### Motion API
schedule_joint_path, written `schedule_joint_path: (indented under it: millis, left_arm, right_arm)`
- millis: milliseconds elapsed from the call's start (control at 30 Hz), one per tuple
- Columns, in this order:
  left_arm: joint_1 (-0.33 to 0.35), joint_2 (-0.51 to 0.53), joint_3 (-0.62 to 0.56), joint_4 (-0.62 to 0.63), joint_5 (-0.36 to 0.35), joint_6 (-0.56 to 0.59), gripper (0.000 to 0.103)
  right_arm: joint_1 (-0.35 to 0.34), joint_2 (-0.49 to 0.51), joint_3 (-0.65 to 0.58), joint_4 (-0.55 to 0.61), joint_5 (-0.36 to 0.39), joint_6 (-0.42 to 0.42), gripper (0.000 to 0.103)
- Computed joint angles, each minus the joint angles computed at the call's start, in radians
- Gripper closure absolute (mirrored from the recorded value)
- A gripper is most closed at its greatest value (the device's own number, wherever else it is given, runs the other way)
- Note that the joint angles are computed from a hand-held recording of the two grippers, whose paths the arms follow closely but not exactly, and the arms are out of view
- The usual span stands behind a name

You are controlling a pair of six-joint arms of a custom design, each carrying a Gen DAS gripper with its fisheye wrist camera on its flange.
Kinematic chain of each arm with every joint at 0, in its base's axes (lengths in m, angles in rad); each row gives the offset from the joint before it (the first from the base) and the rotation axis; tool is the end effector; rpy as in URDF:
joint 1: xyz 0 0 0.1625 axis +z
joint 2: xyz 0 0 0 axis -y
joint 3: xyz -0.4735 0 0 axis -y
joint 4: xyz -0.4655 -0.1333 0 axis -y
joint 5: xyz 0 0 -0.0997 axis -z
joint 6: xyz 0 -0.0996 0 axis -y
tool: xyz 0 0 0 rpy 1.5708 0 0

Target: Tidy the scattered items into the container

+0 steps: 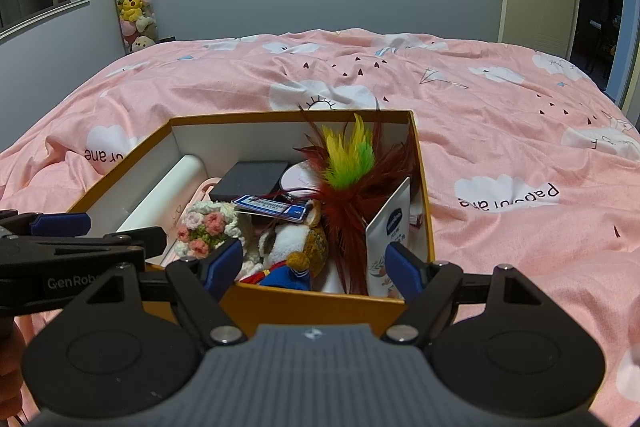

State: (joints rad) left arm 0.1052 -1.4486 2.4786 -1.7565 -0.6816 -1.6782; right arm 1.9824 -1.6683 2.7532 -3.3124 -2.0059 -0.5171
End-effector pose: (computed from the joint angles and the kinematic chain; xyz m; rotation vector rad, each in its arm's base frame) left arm -0.2928 -0.2427 0.1172 0.2254 2.1495 -1.0079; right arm 0.2059 -0.2434 0.2115 0.9724 -2.3710 0.8396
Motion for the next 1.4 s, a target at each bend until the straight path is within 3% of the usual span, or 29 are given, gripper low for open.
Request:
schedule_joint_path:
  millis: [1400]
  left_arm:
    - [0.007, -0.007, 0.004, -0.021, -0.011, 0.022, 0.011]
  right_arm:
    - [-0.001, -0.002, 0.003, -0.003, 0.0, 0.0, 0.023]
